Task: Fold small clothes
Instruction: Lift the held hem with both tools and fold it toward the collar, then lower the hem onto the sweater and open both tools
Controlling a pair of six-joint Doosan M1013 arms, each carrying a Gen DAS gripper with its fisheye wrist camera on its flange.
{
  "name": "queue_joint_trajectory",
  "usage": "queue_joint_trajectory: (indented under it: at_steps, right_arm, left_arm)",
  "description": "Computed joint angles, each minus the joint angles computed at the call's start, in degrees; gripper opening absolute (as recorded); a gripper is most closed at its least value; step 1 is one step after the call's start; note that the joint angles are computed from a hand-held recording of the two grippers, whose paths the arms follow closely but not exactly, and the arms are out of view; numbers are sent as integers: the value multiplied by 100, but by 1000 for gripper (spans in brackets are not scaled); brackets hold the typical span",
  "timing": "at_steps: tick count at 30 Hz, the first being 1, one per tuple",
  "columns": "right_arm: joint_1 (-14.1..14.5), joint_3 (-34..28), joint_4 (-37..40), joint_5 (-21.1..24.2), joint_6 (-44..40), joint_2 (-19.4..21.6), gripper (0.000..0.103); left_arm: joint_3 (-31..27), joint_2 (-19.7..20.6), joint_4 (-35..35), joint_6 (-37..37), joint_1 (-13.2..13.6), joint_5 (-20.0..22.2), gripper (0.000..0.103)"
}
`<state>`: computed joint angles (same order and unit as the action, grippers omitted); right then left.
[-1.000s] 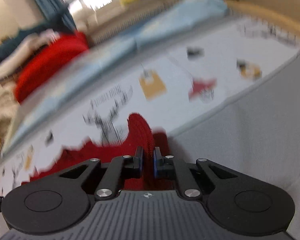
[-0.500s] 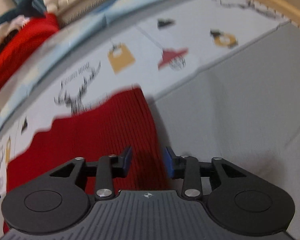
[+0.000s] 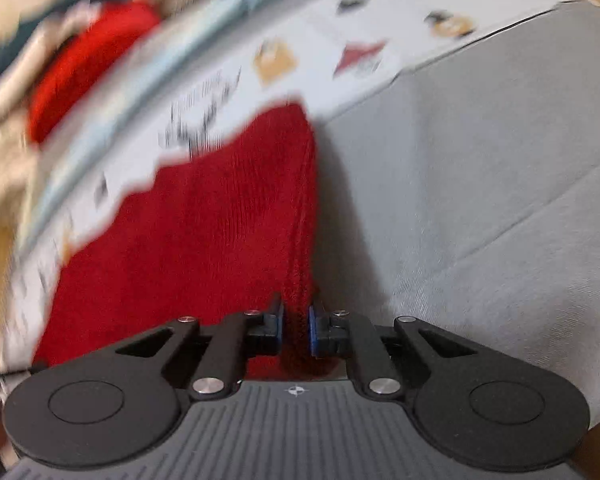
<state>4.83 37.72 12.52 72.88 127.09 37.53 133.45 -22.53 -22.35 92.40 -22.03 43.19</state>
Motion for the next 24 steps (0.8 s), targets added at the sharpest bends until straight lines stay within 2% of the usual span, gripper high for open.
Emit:
queue_joint_trajectory:
  at_steps: [1, 2, 4, 5, 6, 8, 10, 12, 13, 14, 16, 17, 18, 19, 22, 23, 24]
  right_arm:
    - [20, -8, -114, 33, 35, -7, 11]
    - [60, -134, -227, 294, -28, 67, 11]
    - [147, -609, -323, 1216, -306, 385, 13]
    - [189, -840, -410, 1635, -407, 532, 16]
    - [226, -917, -573, 1770, -393, 573, 18]
    - [277, -821, -881, 1427, -278, 456, 18]
    - [390, -551, -1340, 783, -458, 226, 19]
    - [384, -278, -1064, 285, -761, 69, 21]
    - [373, -257, -868, 287, -845, 77, 21]
    - [371, -345, -737, 520, -900, 158, 21]
    - [405, -797, -693, 1429, -1055, 485, 21]
    - [440, -964, -771, 1749, -1189, 597, 19]
    - [480, -1016, -930, 1769, -1309, 614, 19]
    - [518, -1000, -1090, 1589, -1352, 568, 20]
    - [562, -463, -1242, 457, -1380, 165, 28]
    - [574, -414, -1298, 402, -1374, 137, 33]
    - [585, -447, -1378, 609, -1361, 174, 34]
  left_arm:
    - [6, 41, 527, -398, -208, 63, 13]
    - [8, 149, 1001, -799, -399, 243, 14]
    - [-26, 375, 1724, -1422, -771, 713, 19]
    - [-40, 325, 1912, -1548, -895, 745, 19]
    - [-60, 184, 2207, -1777, -1076, 701, 19]
    - [-74, -198, 2765, -2131, -1467, 511, 23]
    - [-69, -397, 2657, -2021, -1653, 393, 24]
    - [10, -359, 2488, -1878, -1735, 304, 24]
    - [73, -230, 2378, -1789, -1738, 321, 24]
    - [105, -35, 2272, -1740, -1691, 441, 24]
    - [142, 324, 2401, -1861, -1719, 757, 24]
    - [142, 319, 2504, -1910, -1778, 707, 23]
    - [130, 264, 2601, -2005, -1830, 657, 24]
    - [142, 118, 2684, -2142, -1859, 533, 25]
    - [177, -189, 2610, -2199, -1796, 240, 33]
    - [182, -190, 2623, -2250, -1768, 226, 34]
    - [178, -143, 2668, -2314, -1762, 256, 34]
